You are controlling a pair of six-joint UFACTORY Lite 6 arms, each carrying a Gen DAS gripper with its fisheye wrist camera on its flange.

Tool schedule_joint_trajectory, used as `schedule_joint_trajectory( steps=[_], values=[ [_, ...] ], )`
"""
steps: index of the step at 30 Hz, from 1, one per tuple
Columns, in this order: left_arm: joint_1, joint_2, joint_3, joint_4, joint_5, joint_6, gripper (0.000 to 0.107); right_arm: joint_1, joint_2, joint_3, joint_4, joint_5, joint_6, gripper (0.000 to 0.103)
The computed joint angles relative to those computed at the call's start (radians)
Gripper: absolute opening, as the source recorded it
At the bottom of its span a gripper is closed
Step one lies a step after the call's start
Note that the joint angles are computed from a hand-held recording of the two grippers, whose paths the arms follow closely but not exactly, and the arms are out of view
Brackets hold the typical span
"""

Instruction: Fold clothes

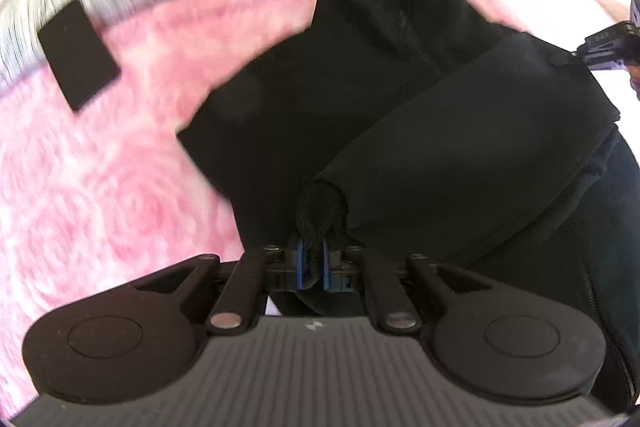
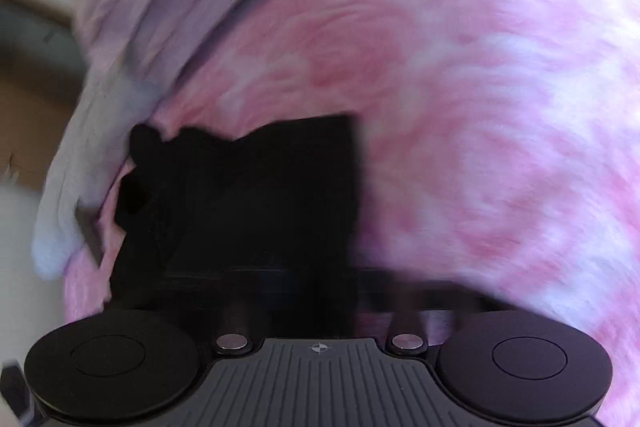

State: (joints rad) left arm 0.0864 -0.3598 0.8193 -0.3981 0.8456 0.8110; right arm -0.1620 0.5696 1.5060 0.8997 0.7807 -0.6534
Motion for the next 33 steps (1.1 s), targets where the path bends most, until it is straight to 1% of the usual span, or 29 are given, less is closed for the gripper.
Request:
schedule_joint_trajectory(
  steps=[1,3,4,6,7,8,9,10,11,12,13,15,17,18,22,25,26,27,28,29,30,31,33],
  values=[
    [0.000,-0.006,0.005,-0.016,0.006,0.010,0.007,0.014,-0.023,0.015,-0.029,-0.021,-0.015,0.003],
    [-0.038,0.004,-0.023,-0.003,-0.027,0.007,0.007,0.041,-0.083,0.018,-0.102,-0.099,-0.039,0.003],
    [-0.071,0.023,-0.042,0.023,-0.061,-0.016,0.007,0.047,-0.089,0.021,-0.127,-0.114,-0.050,0.003],
    [-0.102,0.064,-0.066,0.052,-0.115,-0.062,0.007,0.046,-0.078,0.019,-0.150,-0.113,-0.066,0.003],
    [-0.097,0.077,-0.069,0.040,-0.129,-0.063,0.007,0.036,-0.068,0.011,-0.146,-0.107,-0.067,0.004],
    [-0.088,0.089,-0.057,0.032,-0.121,-0.063,0.008,0.026,-0.057,0.003,-0.143,-0.101,-0.068,0.004],
    [-0.078,0.100,-0.045,0.024,-0.112,-0.063,0.009,0.016,-0.077,-0.028,-0.132,-0.113,-0.069,0.011],
    [-0.064,0.102,-0.035,0.016,-0.095,-0.051,0.009,0.006,-0.111,-0.070,-0.118,-0.134,-0.070,0.020],
    [-0.048,0.104,-0.023,0.008,-0.072,-0.036,0.009,0.001,-0.157,-0.118,-0.112,-0.165,-0.064,0.038],
    [-0.029,0.107,-0.015,0.001,-0.051,-0.023,0.009,-0.005,-0.211,-0.170,-0.109,-0.189,-0.060,0.053],
    [-0.009,0.111,-0.005,-0.006,-0.031,-0.011,0.009,-0.017,-0.269,-0.223,-0.096,-0.197,-0.067,0.055],
    [0.030,0.130,0.017,-0.022,0.012,-0.009,0.004,-0.033,-0.384,-0.321,-0.095,-0.191,-0.067,0.056],
    [0.059,0.143,0.028,-0.038,0.035,-0.007,0.003,-0.039,-0.497,-0.419,-0.137,-0.183,-0.041,0.056],
    [0.038,0.147,0.038,-0.031,0.032,-0.032,0.003,-0.041,-0.553,-0.465,-0.164,-0.176,-0.024,0.056],
    [0.027,0.112,0.030,-0.016,0.041,-0.031,0.002,-0.029,-0.686,-0.631,-0.266,-0.167,0.060,0.056],
    [0.054,0.078,0.025,-0.046,0.082,-0.028,0.003,-0.020,-0.770,-0.728,-0.329,-0.169,0.142,0.056],
    [0.078,0.068,0.028,-0.063,0.111,-0.020,0.006,-0.015,-0.796,-0.749,-0.345,-0.173,0.172,0.056],
    [0.103,0.064,0.027,-0.089,0.135,-0.016,0.020,-0.010,-0.821,-0.765,-0.355,-0.175,0.197,0.056],
    [0.127,0.060,0.026,-0.115,0.159,-0.012,0.031,-0.004,-0.839,-0.775,-0.362,-0.169,0.216,0.056],
    [0.152,0.057,0.016,-0.150,0.177,0.002,0.046,0.001,-0.852,-0.783,-0.369,-0.161,0.232,0.056],
    [0.176,0.054,0.006,-0.183,0.196,0.015,0.047,0.010,-0.870,-0.791,-0.375,-0.151,0.247,0.056],
    [0.175,0.054,0.000,-0.186,0.195,0.005,0.046,0.021,-0.885,-0.799,-0.380,-0.144,0.257,0.056],
    [0.156,0.060,-0.022,-0.185,0.173,-0.017,0.041,0.042,-0.912,-0.813,-0.394,-0.132,0.280,0.056]
  ],
)
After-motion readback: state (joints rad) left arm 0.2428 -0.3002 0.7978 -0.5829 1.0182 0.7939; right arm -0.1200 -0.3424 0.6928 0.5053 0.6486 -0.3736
